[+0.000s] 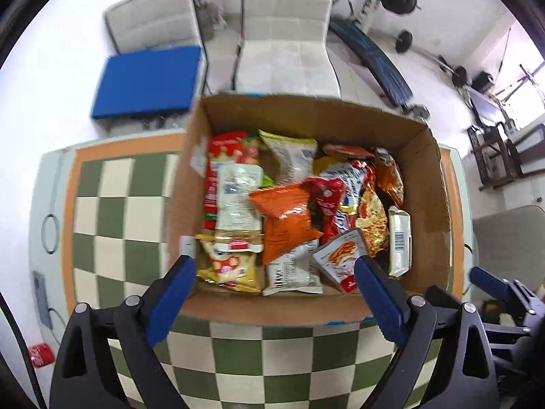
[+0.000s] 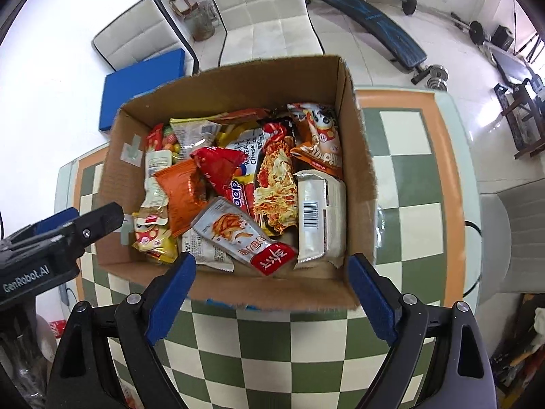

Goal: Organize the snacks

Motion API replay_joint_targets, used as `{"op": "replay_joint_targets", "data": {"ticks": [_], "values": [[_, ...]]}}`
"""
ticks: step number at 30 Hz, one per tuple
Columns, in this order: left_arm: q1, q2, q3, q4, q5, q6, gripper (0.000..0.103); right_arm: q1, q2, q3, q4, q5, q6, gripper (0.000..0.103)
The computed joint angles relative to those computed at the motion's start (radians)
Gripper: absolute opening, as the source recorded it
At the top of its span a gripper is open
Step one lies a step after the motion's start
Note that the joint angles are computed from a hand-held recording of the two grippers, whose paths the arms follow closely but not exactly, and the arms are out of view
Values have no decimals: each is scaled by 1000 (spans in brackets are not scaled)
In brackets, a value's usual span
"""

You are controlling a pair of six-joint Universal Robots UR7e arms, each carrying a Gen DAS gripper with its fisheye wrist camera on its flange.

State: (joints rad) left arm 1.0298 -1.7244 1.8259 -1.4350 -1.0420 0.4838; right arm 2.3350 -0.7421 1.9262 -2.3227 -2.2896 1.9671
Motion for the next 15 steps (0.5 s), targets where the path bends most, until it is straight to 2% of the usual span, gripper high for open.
{"op": "replay_joint_targets", "data": {"ticks": [5, 15], "values": [[-16, -90, -34, 7, -23, 46, 95, 79, 12, -99, 190, -31, 96, 93], [-40, -165, -177, 134, -70, 53, 95, 220, 89, -338, 519, -61, 236, 93]]}}
